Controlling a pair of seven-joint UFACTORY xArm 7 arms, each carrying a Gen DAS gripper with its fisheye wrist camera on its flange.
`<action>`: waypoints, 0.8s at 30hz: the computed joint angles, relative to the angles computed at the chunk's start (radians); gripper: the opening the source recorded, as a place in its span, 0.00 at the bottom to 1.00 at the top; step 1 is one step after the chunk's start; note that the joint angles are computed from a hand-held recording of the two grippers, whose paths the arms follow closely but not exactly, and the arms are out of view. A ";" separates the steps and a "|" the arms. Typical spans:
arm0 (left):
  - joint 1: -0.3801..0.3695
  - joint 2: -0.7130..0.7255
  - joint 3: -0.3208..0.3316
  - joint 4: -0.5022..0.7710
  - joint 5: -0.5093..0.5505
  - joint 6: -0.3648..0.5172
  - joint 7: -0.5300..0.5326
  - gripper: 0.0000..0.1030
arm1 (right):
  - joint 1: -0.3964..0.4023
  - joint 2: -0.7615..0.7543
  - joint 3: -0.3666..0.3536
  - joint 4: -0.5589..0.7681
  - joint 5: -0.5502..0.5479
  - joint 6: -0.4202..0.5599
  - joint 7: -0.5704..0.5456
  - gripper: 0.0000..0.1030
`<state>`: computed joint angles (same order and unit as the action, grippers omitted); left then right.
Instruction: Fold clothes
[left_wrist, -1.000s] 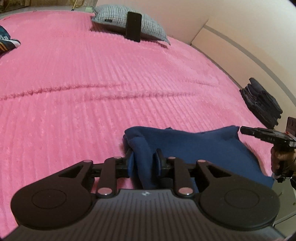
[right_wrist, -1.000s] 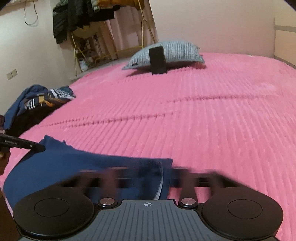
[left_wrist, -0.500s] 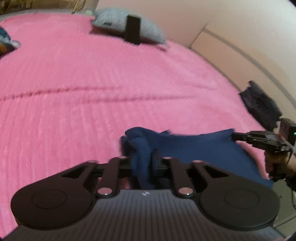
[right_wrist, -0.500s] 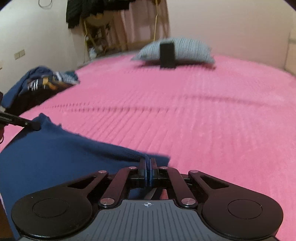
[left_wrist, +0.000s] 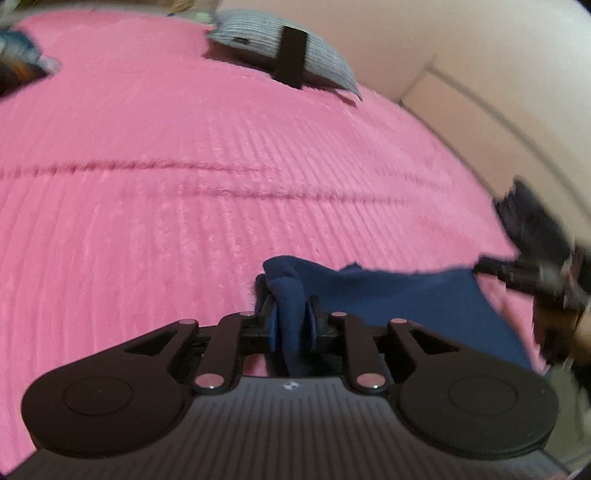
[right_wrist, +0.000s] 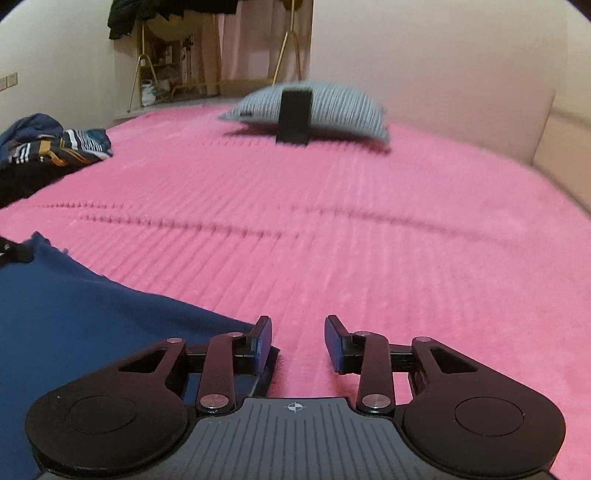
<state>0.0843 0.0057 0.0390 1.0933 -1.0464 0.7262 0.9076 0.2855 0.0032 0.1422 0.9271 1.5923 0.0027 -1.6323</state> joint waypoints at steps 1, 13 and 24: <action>0.003 -0.004 0.003 -0.003 -0.011 -0.011 -0.010 0.27 | 0.001 -0.040 0.002 -0.024 0.002 0.015 0.001 0.34; -0.057 -0.110 0.008 -0.077 0.105 -0.027 0.107 0.20 | 0.188 -0.253 0.009 -0.241 -0.065 0.361 0.253 0.34; -0.076 -0.208 0.037 -0.151 0.118 -0.070 0.114 0.14 | 0.230 -0.377 0.046 -0.293 -0.043 0.284 0.193 0.34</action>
<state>0.0088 -0.2024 0.0757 0.9428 -0.9286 0.6563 1.0211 0.5154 -0.3741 0.1887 0.6339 1.5491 0.2872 -1.4395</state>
